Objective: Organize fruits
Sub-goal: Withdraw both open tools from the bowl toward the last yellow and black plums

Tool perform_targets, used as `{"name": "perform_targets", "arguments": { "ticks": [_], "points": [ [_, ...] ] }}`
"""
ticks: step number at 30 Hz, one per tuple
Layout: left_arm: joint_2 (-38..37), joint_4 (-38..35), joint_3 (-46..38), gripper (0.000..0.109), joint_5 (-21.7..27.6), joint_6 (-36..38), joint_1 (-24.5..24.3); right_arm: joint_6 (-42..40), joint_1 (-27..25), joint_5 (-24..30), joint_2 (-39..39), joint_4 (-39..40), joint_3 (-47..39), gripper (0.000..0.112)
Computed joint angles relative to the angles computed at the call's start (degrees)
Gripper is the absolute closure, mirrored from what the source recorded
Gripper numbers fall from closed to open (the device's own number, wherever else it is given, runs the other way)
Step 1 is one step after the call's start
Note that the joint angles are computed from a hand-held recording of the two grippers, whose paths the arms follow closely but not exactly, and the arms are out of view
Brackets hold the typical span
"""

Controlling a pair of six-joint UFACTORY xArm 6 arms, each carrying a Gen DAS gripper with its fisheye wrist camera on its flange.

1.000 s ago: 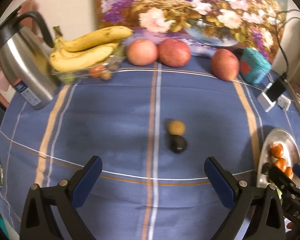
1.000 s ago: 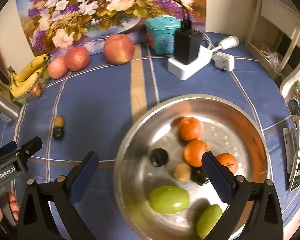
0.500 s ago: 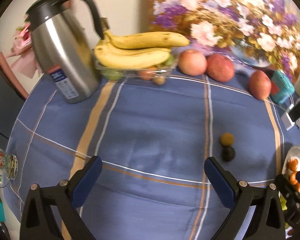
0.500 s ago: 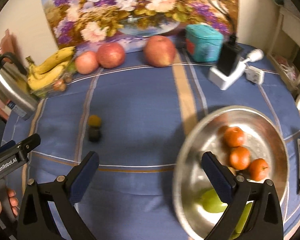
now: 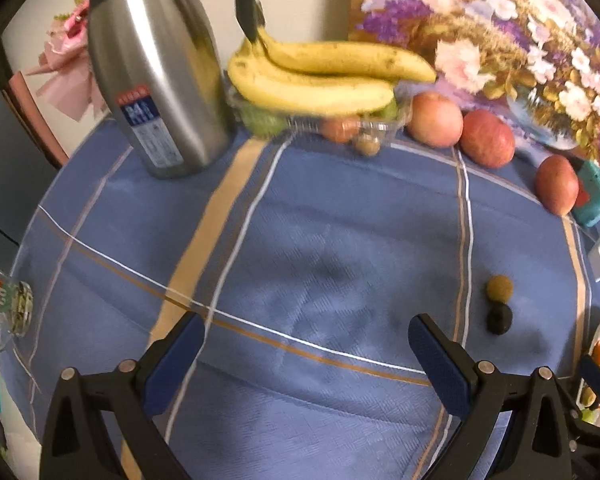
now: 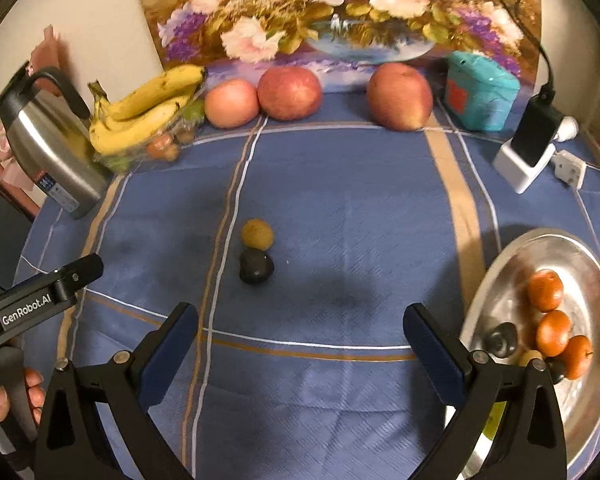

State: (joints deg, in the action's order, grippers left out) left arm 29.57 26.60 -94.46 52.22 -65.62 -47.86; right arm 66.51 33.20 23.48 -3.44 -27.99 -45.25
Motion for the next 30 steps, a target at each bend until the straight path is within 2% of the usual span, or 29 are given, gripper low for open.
{"name": "perform_targets", "arguments": {
  "ticks": [10, 24, 26, 27, 28, 30],
  "points": [
    [5.21, -2.25, -5.43, 0.006, 1.39, 2.32, 0.07, -0.17, -1.05, -3.44, 3.57, -0.05, -1.22, 0.010],
    [6.47, -3.01, -6.34, 0.006, -0.71, 2.73, 2.00, -0.85, -2.21, -6.10, 8.95, -2.39, -6.28, 0.013],
    [6.52, -3.06, -6.30, 0.006, -1.05, 2.63, 2.19, -1.86, -2.10, -6.36, 9.83, -1.85, -6.99, 0.020],
    [6.37, -2.97, -6.05, 0.006, -1.22, 2.41, 2.23, -2.68, -2.09, -6.66, 10.24, -1.19, -7.21, 0.029],
    [6.38, -2.96, -6.05, 0.006, -1.36, 2.31, 2.27, -3.51, -2.08, -6.84, 10.69, -0.34, -7.47, 0.033],
    [6.43, -2.96, -6.03, 0.006, -1.63, 2.52, 2.26, -4.24, -1.93, -7.34, 11.34, 0.54, -7.67, 0.033]
  ]
}}
